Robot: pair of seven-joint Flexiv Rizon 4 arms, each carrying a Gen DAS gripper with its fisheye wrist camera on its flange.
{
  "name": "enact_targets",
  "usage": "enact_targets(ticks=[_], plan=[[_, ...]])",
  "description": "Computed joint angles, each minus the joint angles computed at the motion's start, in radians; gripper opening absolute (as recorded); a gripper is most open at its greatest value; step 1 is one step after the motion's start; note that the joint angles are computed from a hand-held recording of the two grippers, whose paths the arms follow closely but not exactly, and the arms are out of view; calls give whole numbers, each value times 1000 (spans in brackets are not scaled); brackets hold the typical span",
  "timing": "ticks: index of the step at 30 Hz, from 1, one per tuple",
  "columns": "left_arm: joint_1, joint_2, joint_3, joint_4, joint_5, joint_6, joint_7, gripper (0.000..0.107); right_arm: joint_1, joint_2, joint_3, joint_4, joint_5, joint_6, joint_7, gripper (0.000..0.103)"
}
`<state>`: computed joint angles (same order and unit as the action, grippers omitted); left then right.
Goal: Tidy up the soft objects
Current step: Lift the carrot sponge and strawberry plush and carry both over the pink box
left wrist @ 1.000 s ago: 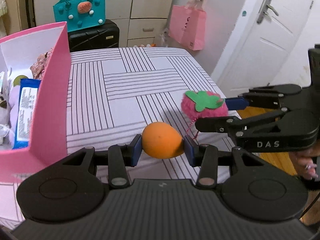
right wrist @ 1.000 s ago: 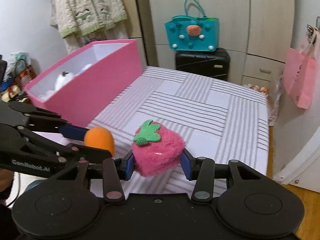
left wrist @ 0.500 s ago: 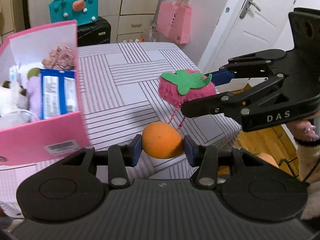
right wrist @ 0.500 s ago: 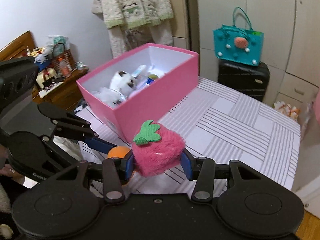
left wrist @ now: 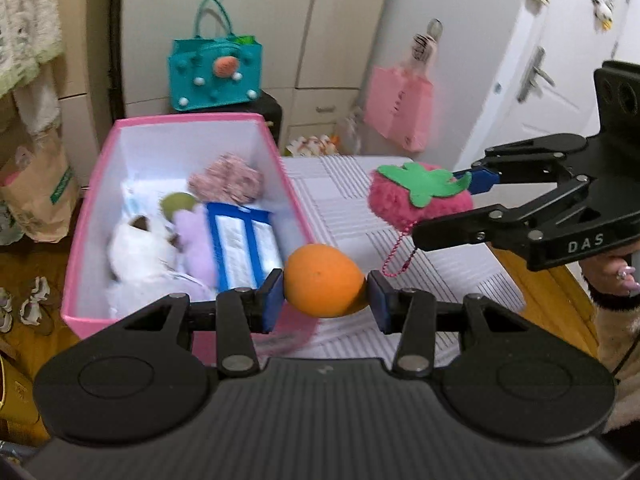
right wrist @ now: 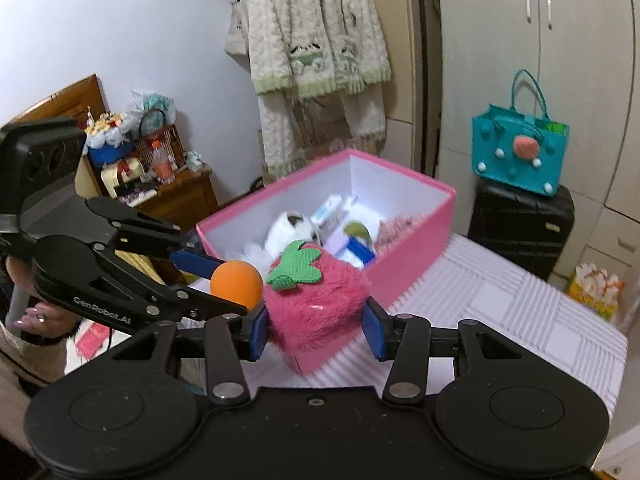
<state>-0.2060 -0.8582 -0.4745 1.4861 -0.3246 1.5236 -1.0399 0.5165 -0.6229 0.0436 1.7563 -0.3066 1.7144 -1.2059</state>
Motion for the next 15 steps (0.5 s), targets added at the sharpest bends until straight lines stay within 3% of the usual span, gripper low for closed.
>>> enact_targets(ticks=[3, 8, 12, 15], plan=[[-2, -10, 29, -35, -2, -1, -7, 44, -29, -53, 41, -93, -13, -25, -6, 53], [-59, -51, 151, -152, -1, -21, -60, 44, -78, -155, 116, -265, -31, -84, -30, 53], [-127, -131, 290, -331, 17, -84, -129, 44, -109, -257, 178, -443, -23, -166, -51, 53], [-148, -211, 349, -490, 37, -154, -170, 45, -137, -339, 249, -599, 6, -269, -94, 53]])
